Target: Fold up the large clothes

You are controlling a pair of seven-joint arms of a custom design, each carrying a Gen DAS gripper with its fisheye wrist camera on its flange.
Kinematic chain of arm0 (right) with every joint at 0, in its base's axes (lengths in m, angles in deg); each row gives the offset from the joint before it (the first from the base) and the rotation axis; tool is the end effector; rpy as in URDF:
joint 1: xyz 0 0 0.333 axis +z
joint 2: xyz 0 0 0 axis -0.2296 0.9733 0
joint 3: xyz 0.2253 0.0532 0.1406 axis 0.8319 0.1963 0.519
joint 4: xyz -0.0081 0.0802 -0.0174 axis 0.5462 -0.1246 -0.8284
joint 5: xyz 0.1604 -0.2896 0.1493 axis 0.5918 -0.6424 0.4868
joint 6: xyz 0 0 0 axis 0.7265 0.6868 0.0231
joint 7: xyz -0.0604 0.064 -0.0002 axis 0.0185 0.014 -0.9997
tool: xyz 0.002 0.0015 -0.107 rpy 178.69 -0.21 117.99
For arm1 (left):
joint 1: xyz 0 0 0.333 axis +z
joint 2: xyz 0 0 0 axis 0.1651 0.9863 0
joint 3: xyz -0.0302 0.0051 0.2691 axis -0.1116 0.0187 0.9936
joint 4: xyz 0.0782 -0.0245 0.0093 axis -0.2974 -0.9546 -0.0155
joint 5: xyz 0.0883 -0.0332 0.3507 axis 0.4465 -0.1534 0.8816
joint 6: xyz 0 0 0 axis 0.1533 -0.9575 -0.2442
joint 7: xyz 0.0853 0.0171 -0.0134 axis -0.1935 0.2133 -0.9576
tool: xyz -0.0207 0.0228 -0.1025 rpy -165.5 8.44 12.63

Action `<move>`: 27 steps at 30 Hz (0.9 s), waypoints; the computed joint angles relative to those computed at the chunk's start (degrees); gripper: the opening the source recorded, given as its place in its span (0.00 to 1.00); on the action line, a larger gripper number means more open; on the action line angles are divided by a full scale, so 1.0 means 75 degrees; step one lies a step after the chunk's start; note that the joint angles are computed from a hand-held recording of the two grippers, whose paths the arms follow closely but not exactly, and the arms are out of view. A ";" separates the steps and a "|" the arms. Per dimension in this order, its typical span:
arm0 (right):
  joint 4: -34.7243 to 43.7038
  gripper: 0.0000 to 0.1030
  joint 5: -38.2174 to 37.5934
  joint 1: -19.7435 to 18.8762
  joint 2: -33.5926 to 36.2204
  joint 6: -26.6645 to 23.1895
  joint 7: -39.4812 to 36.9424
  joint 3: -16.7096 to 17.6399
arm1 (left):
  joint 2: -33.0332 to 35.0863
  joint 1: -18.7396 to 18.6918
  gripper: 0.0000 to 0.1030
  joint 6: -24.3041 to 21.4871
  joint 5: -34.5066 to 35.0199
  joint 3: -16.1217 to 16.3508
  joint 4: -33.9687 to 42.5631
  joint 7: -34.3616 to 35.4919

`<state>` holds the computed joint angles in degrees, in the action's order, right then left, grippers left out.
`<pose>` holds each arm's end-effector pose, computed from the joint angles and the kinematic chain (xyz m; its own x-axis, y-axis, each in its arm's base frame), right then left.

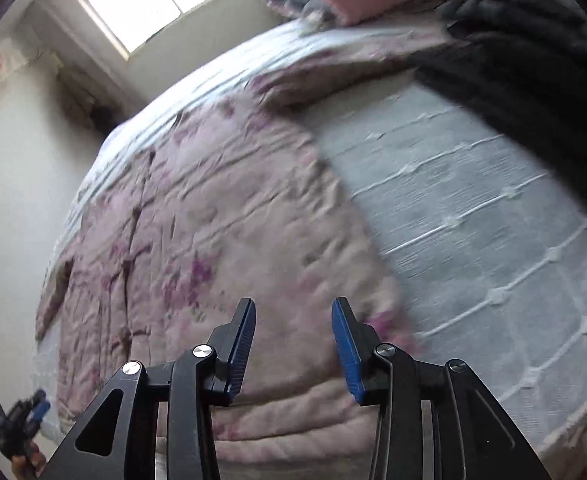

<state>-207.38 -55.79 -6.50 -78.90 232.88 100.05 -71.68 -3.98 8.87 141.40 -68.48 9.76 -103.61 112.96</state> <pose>0.4195 0.0578 0.3855 -0.3773 -0.8299 -0.4109 -0.7192 0.5422 -0.4346 0.4850 0.0358 0.4056 0.1050 -0.9306 0.3507 -0.8302 -0.2762 -0.4843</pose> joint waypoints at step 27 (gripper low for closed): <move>0.7251 0.49 0.3467 -0.0484 0.6279 -0.0974 -0.2310 -0.2739 | 0.4208 -0.0485 0.76 0.0841 0.4150 -0.2059 0.4088 -0.3217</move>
